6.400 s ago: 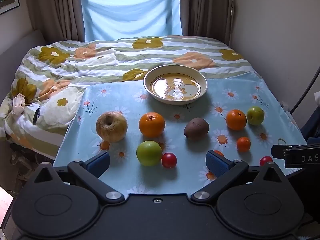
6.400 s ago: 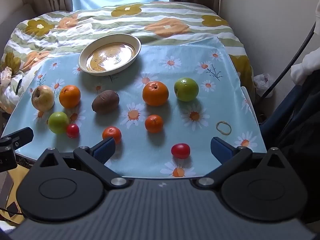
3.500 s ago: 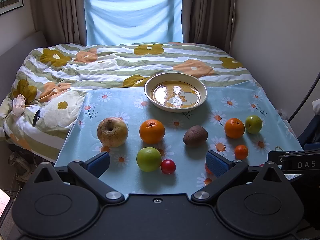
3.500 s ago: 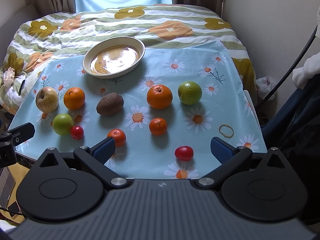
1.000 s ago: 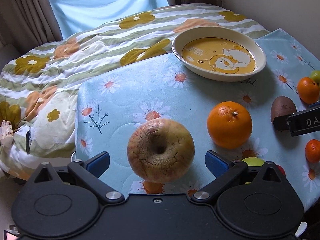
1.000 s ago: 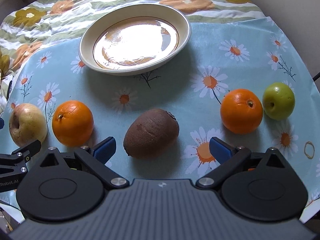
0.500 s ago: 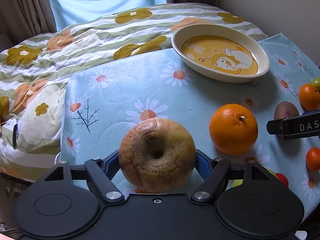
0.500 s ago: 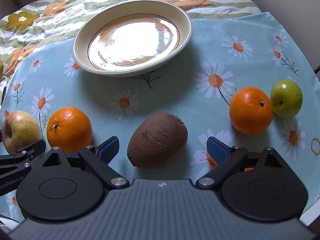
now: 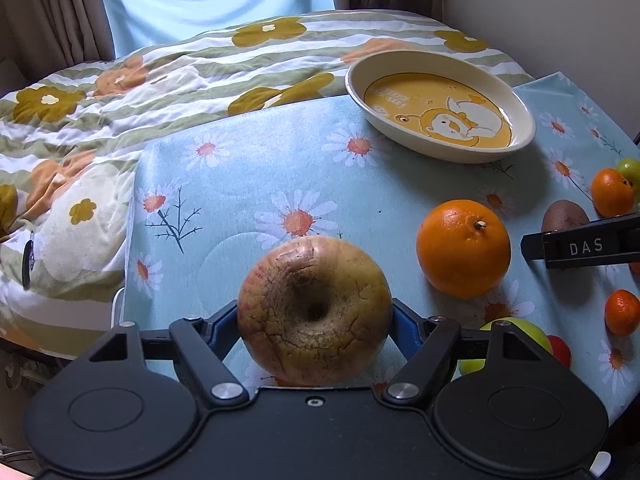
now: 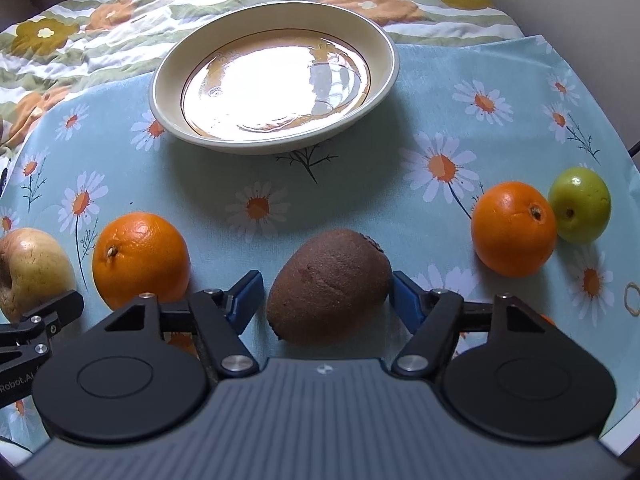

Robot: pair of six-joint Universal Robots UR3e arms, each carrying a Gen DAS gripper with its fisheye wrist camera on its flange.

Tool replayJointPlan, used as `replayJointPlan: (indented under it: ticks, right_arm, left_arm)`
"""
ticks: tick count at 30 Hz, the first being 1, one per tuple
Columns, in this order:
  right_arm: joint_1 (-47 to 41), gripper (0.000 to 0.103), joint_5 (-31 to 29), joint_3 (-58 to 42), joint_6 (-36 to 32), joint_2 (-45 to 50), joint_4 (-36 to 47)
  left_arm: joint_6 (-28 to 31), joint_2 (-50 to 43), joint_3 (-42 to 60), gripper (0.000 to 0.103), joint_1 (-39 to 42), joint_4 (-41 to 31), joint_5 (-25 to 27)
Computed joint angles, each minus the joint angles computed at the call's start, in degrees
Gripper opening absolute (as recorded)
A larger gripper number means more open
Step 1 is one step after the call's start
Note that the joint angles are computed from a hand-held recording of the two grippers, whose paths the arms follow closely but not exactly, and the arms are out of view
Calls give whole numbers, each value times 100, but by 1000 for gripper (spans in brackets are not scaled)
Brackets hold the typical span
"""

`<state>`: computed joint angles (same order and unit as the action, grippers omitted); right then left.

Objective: Organize fruits
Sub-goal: 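Carry the apple with the left tool while the right tool carries the kiwi toward the bowl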

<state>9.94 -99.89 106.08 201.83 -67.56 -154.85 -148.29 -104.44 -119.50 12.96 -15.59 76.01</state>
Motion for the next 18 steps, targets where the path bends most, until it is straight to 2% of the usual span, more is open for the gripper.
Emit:
replayJointPlan:
  ticks: [1, 7, 18]
  right_arm:
    - [12, 75, -39, -11, 0, 11, -16]
    - [-33, 72, 6, 230, -42, -66, -342]
    - [-343, 70, 526, 893, -817, -694, -776]
  left_arm:
    - [-28, 21, -37, 79, 7, 20, -6]
    - [-200, 236, -308, 79, 70, 82, -21]
    - [-1055, 1341, -1104, 79, -115, 164, 360]
